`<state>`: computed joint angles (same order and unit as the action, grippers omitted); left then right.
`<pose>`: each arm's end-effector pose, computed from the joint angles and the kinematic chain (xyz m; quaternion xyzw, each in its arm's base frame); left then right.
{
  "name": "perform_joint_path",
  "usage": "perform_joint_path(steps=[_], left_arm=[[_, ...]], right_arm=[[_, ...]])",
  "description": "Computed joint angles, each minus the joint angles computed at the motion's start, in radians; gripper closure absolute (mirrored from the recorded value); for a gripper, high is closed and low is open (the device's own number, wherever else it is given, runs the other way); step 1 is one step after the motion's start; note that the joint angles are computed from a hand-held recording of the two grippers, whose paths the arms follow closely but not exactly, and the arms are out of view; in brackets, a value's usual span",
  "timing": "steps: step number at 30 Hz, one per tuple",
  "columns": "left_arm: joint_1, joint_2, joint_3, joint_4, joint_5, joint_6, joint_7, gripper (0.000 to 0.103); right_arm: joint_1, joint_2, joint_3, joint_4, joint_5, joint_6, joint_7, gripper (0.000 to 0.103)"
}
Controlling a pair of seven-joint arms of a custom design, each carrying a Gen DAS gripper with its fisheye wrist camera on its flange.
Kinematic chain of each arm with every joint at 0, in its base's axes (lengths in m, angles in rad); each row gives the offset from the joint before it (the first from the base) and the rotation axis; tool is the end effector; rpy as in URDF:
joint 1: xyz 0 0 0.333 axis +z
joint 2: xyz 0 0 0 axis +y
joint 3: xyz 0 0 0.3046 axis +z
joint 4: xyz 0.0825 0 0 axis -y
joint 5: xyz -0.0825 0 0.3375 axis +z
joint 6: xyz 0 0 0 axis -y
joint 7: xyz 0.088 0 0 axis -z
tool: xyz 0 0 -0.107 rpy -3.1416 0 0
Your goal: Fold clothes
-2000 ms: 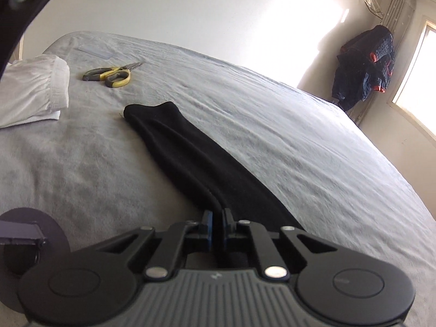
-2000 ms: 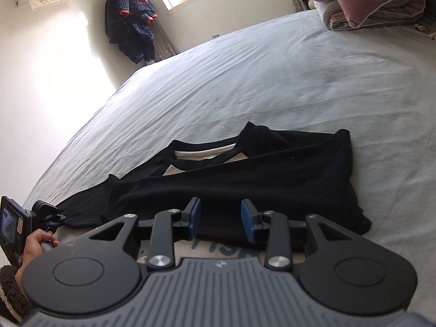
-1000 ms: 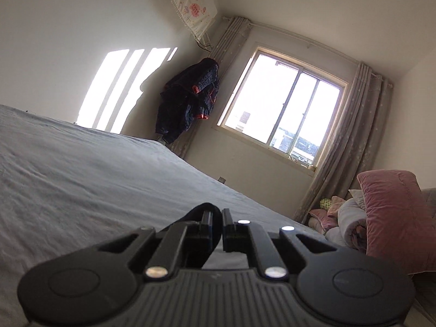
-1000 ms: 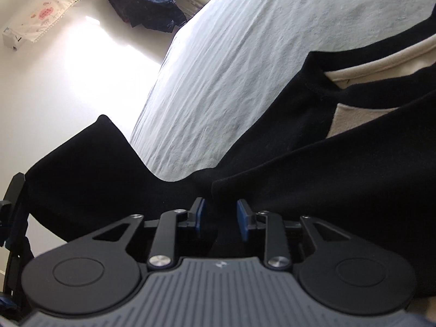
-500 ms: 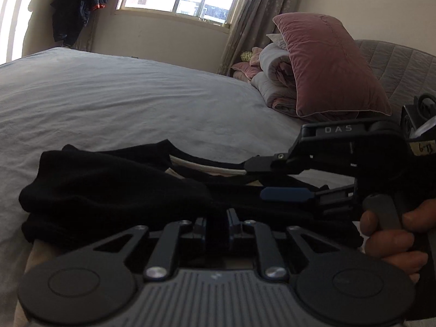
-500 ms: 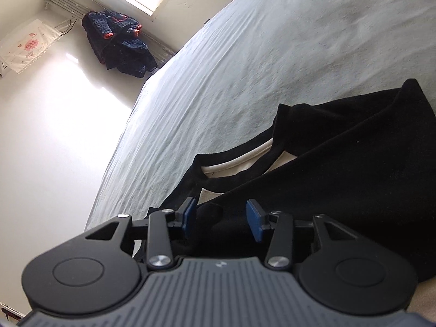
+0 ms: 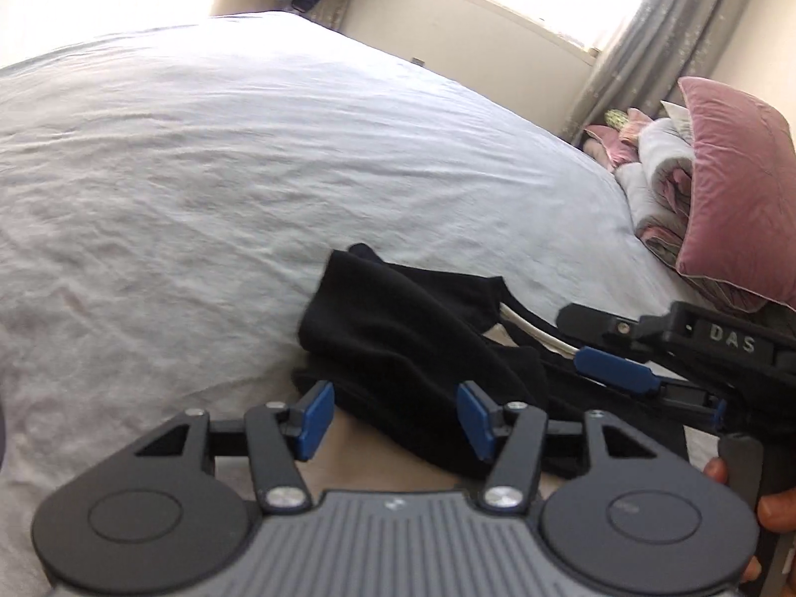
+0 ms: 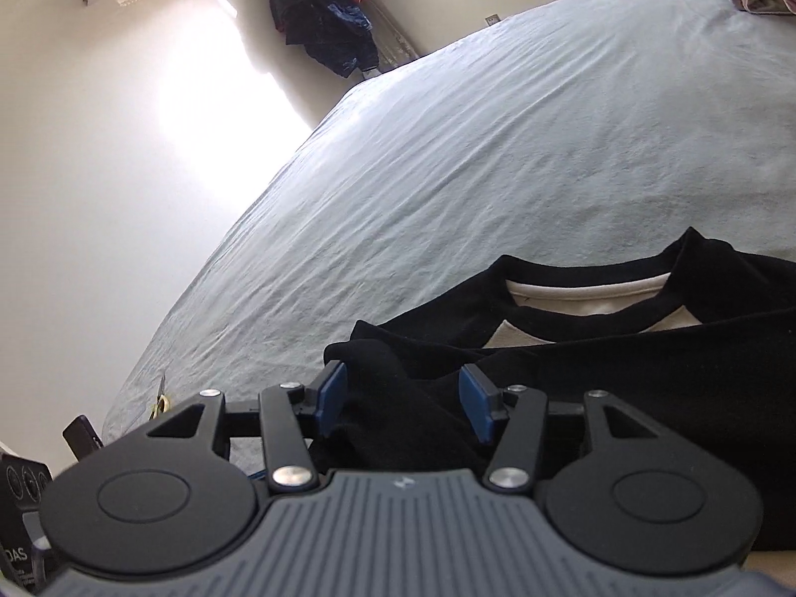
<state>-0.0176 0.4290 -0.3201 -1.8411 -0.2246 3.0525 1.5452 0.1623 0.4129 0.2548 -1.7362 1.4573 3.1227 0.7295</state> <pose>0.6259 -0.1708 0.4158 -0.6446 0.6535 -0.3754 0.1284 0.6089 0.1533 0.4106 -0.5321 0.6955 -0.0817 0.4759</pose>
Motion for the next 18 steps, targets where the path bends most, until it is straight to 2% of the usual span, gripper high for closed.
perform_joint_path(steps=[3,4,8,13,18], left_arm=[[-0.151,0.025,0.213,0.047,0.111,-0.043,-0.166,0.045],[-0.169,0.037,0.244,0.069,0.134,-0.076,-0.209,0.045],[-0.111,0.072,0.204,0.135,0.137,-0.201,-0.273,0.041],[-0.058,0.076,0.151,0.142,0.127,-0.232,-0.259,0.041],[-0.048,0.074,0.144,0.142,0.126,-0.249,-0.247,0.041]], right_arm=[[0.066,0.038,-0.049,0.024,-0.216,-0.013,0.160,0.042],[0.095,0.052,-0.076,0.034,-0.297,-0.021,0.220,0.042],[0.212,0.123,-0.196,0.100,-0.578,-0.063,0.413,0.042],[0.302,0.238,-0.309,0.252,-0.820,-0.169,0.582,0.042],[0.337,0.319,-0.366,0.355,-0.963,-0.237,0.720,0.040]])
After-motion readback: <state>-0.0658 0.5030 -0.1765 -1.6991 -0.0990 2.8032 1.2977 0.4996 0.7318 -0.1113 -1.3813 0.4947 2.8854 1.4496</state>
